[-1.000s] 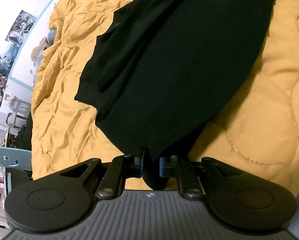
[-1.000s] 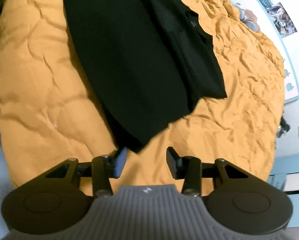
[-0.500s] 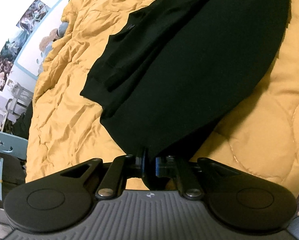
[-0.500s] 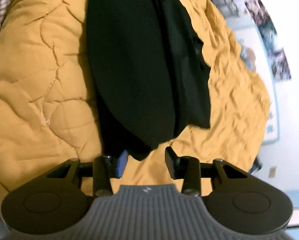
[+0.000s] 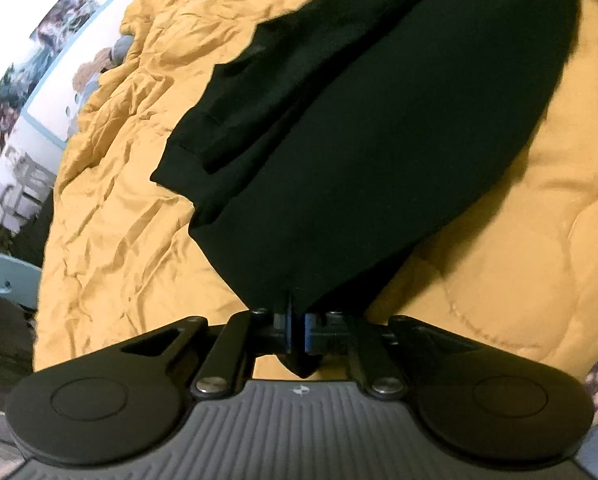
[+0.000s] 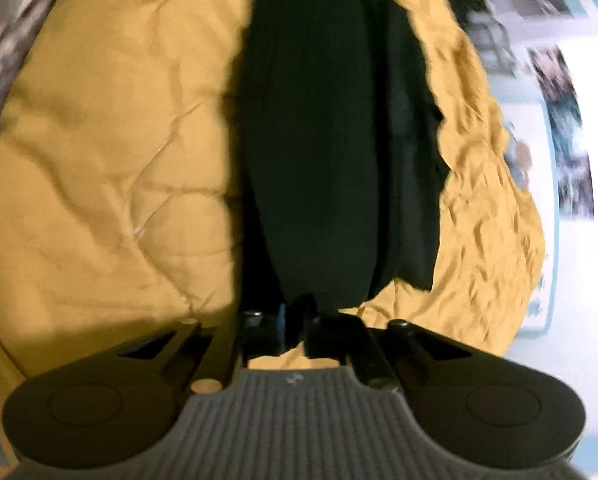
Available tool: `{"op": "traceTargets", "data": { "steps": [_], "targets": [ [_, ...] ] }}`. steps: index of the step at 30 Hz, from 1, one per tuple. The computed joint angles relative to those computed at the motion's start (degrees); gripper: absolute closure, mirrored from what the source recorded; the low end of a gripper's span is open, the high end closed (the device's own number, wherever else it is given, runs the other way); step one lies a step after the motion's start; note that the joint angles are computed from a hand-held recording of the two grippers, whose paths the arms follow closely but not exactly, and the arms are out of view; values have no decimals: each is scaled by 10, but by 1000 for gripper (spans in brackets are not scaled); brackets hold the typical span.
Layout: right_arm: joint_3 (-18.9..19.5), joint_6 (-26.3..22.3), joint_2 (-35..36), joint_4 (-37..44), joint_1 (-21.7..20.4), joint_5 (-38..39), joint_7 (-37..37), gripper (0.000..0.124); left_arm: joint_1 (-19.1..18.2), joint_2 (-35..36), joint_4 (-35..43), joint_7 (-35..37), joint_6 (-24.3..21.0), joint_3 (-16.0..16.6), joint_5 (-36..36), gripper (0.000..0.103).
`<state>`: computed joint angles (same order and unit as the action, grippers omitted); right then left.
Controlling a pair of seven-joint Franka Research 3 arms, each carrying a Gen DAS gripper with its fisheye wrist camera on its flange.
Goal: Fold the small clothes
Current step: 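Lay the hem onto the collar and open both grippers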
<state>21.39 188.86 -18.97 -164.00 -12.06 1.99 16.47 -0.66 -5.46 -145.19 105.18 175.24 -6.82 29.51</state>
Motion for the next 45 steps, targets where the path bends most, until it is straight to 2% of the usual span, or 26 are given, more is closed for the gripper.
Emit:
{"op": "traceTargets", "data": {
  "steps": [1, 3, 9, 12, 16, 17, 18, 20, 21, 22, 23, 24, 25, 26, 27, 29, 33, 35, 36, 40, 42, 45],
  "targets": [
    [-39, -12, -3, 7, 37, 13, 17, 124, -32, -3, -1, 58, -7, 24, -89, 98],
    [-104, -28, -2, 27, 97, 34, 49, 124, -62, -7, 9, 114, -21, 45, -195, 99],
    [-187, 1, 28, 81, 176, 80, 136, 124, -91, -7, 56, 175, -34, 64, -383, 99],
    [-190, 11, 46, 113, 181, 104, 182, 124, -92, 1, 92, 195, -46, 64, -460, 99],
    [-204, 12, 79, 172, 194, 138, 255, 124, -72, 23, 151, 184, -59, 50, -531, 99],
    [-225, 11, 86, 186, 214, 144, 275, 124, -65, 30, 166, 176, -60, 45, -544, 99],
    [-264, 16, 95, 201, 253, 148, 298, 124, -58, 35, 178, 170, -63, 40, -556, 99],
    [-303, 21, 110, 227, 290, 149, 338, 124, -46, 50, 206, 163, -62, 28, -579, 99],
    [-305, 25, 122, 243, 289, 139, 364, 124, -40, 58, 215, 155, -55, 22, -573, 99],
    [-286, 27, 133, 256, 272, 151, 366, 124, -34, 70, 229, 137, -46, 16, -556, 99],
    [-247, 31, 149, 278, 243, 202, 329, 124, -28, 81, 243, 119, -42, 10, -541, 99],
    [-199, 34, 166, 306, 210, 294, 253, 124, -23, 94, 260, 102, -39, 6, -526, 99],
    [-170, 38, 187, 341, 197, 394, 165, 124, -20, 107, 275, 81, -35, 3, -505, 99],
    [-162, 42, 205, 372, 199, 470, 97, 124, -17, 121, 292, 64, -29, 1, -488, 99],
    [-173, 44, 222, 399, 213, 507, 68, 124, -13, 134, 308, 53, -28, -3, -478, 99],
    [-198, 43, 256, 439, 230, 490, 95, 124, -14, 164, 345, 13, -27, 1, -437, 99],
    [-318, 22, 345, 546, 324, 487, 134, 124, -18, 238, 439, -61, -37, 10, -374, 99],
    [-399, 4, 403, 604, 385, 479, 176, 124, -17, 281, 495, -91, -52, 9, -355, 99],
    [-428, -11, 436, 637, 400, 472, 201, 124, -20, 298, 517, -105, -59, 12, -342, 99],
    [-480, -84, 556, 767, 401, 438, 298, 124, -37, 395, 640, -168, -115, 32, -288, 99],
    [-503, -121, 614, 826, 398, 416, 352, 124, -36, 448, 705, -194, -150, 30, -277, 99],
    [-529, -175, 692, 910, 385, 382, 428, 124, -28, 512, 780, -211, -179, 17, -258, 99]
  ]
}}
